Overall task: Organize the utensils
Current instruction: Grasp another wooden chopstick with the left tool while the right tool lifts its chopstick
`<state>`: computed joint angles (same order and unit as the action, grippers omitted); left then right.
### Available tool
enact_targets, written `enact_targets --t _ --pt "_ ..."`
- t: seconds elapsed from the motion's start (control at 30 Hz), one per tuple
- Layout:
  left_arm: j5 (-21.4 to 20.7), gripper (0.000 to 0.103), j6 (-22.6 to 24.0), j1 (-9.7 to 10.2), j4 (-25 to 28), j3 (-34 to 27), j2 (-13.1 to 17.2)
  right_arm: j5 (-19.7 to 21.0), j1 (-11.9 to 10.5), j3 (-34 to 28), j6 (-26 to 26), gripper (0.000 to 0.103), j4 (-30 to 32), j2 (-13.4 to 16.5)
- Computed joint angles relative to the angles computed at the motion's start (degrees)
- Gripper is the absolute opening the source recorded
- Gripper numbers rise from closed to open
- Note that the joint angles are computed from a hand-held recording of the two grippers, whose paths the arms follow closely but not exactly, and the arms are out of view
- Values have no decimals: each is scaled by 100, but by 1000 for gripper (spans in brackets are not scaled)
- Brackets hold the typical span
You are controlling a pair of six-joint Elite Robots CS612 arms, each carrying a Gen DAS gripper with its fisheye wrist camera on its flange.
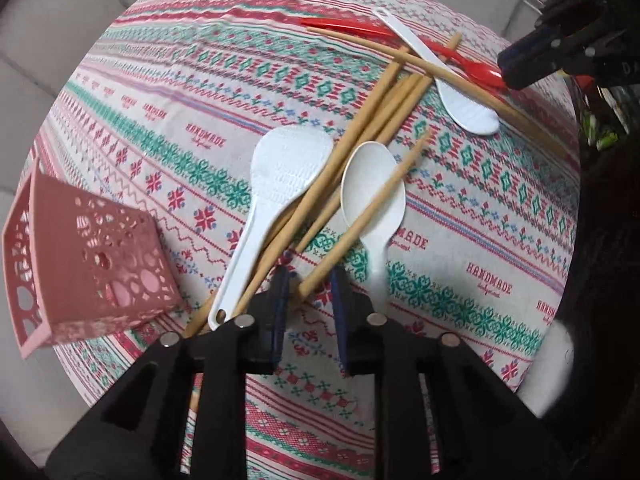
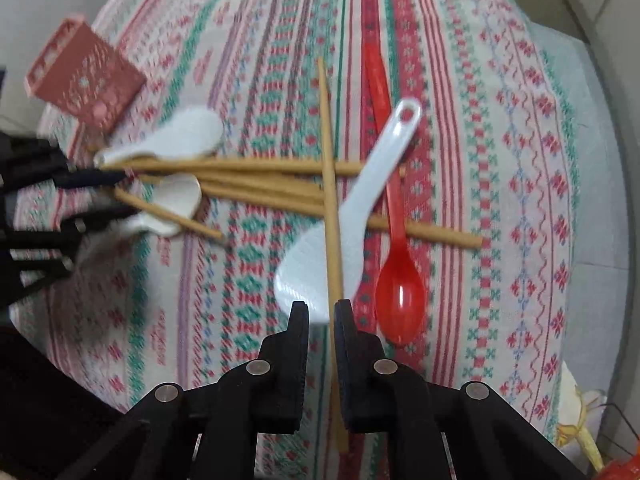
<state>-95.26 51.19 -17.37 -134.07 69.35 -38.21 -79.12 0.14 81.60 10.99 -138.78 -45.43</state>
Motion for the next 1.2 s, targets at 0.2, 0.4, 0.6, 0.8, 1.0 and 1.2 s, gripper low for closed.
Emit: enact_targets --t 0.2,0.4,0.6,0.8,1.0,1.2 --pt "-178 11 -1120 114 359 -199 58 139 -3 -252 384 17 -239 130" --pt "-647 9 -1722 325 1288 -710 249 -7 59 -683 593 31 -5 412" --pt "-539 20 -1720 276 1168 -922 388 -128 83 -1074 769 31 119 679" --pt "-432 21 -1936 200 1142 -1221 557 -260 91 -1389 859 31 353 897" --pt "-287 9 -2254 155 1127 -1435 659 -420 113 -1600 938 27 336 1071" --pt "-395 7 -2398 241 1109 -1595 742 -703 180 -1571 724 7 137 1051"
